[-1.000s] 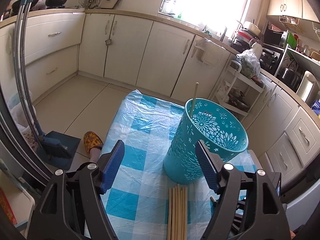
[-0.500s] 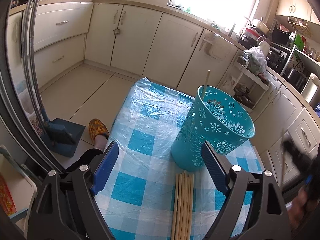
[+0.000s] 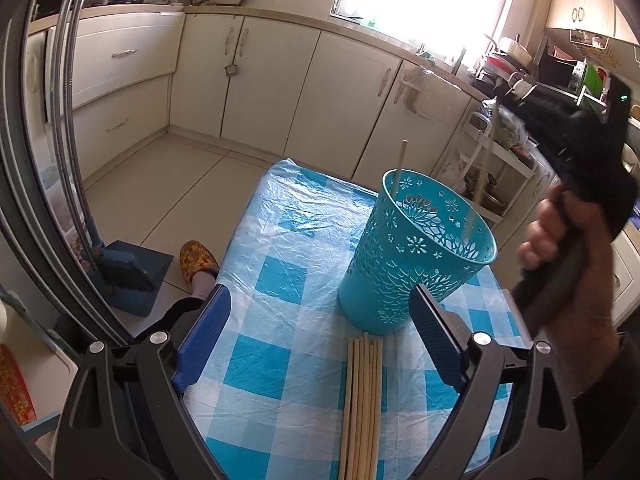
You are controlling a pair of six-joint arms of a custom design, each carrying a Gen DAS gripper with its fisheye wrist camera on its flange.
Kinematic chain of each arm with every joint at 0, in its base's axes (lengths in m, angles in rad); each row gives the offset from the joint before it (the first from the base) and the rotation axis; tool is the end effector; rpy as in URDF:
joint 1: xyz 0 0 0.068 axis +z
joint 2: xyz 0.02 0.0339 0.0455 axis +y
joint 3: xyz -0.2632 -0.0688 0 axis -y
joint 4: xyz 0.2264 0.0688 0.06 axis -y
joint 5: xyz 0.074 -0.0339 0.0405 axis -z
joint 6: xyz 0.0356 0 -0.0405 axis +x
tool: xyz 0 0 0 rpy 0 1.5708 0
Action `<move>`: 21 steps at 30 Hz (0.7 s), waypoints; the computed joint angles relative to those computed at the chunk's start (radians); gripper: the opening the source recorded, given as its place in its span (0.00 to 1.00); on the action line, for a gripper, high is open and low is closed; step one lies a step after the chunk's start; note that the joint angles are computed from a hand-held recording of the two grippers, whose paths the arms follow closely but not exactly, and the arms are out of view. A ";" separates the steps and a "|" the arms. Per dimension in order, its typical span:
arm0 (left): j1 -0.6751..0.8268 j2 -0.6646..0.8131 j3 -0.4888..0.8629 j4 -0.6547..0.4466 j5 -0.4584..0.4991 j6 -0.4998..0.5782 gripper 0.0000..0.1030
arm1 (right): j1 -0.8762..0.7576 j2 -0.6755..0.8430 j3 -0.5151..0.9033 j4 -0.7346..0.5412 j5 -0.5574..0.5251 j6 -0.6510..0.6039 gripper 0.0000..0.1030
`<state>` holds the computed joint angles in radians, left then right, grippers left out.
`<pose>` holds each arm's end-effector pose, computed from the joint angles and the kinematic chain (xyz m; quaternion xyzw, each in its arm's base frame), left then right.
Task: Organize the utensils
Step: 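Lift the chopstick with the right tool and release it into the basket, then move the left tool back to the bundle and grasp another chopstick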
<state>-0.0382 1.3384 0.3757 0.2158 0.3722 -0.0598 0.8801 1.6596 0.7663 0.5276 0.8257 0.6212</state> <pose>0.2160 -0.0212 0.1453 0.0644 0.9013 -0.1886 0.3847 0.2264 0.2328 0.2018 0.1281 0.7777 0.1124 0.6051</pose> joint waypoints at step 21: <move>0.015 -0.013 -0.039 0.009 -0.036 0.012 0.86 | 0.419 -0.071 -0.056 -0.705 0.220 0.723 0.41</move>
<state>-0.0228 1.3257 0.3369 0.2249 0.3360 -0.0480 1.2987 1.5883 0.7106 -0.1770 1.0453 1.3443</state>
